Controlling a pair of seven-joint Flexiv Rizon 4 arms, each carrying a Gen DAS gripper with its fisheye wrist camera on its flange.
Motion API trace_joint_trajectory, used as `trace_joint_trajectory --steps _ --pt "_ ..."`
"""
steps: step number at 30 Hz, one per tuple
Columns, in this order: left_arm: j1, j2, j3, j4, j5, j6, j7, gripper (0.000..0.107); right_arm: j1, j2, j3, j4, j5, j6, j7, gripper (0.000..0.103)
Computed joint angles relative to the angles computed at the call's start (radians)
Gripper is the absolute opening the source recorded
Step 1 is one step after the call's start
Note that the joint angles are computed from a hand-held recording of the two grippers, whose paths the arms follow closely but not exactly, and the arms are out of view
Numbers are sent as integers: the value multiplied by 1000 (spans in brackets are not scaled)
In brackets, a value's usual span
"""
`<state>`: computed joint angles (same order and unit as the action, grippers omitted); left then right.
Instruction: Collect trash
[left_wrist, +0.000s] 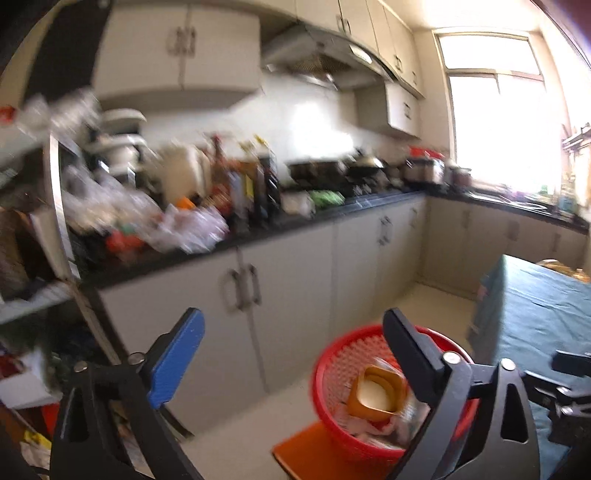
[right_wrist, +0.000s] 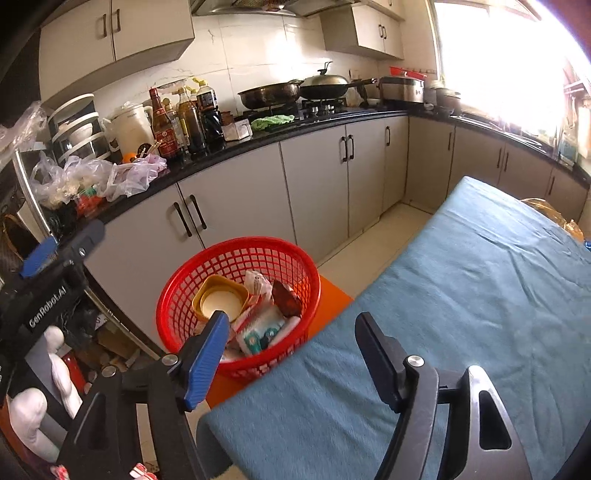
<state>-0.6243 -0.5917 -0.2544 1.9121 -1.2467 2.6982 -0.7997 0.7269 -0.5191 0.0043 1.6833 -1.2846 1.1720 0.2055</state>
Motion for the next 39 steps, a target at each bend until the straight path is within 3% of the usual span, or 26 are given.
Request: trace_joint_trajectory --steps 5,10,14,18,23,27,39 --pt "-46 -15 0 -6 -35 163 10 103 0 43 8 56 -52 -9 61 76" --pt "-51 -4 -29 18 -77 256 -18 103 -33 113 42 148 -162 -37 212 78" --pt "-46 31 -59 54 -105 203 -26 103 -89 175 86 234 -208 -46 311 78" --pt "-51 82 -89 93 -167 63 -17 103 -164 217 113 292 -297 35 454 78" --pt "-84 114 -97 116 -243 -56 -48 103 -179 229 145 310 -269 18 385 78" --pt "-121 90 -110 81 -319 -25 7 103 -173 229 157 319 -260 16 333 79" --pt "-149 50 -132 58 -384 38 85 103 -150 172 146 276 -261 19 271 79"
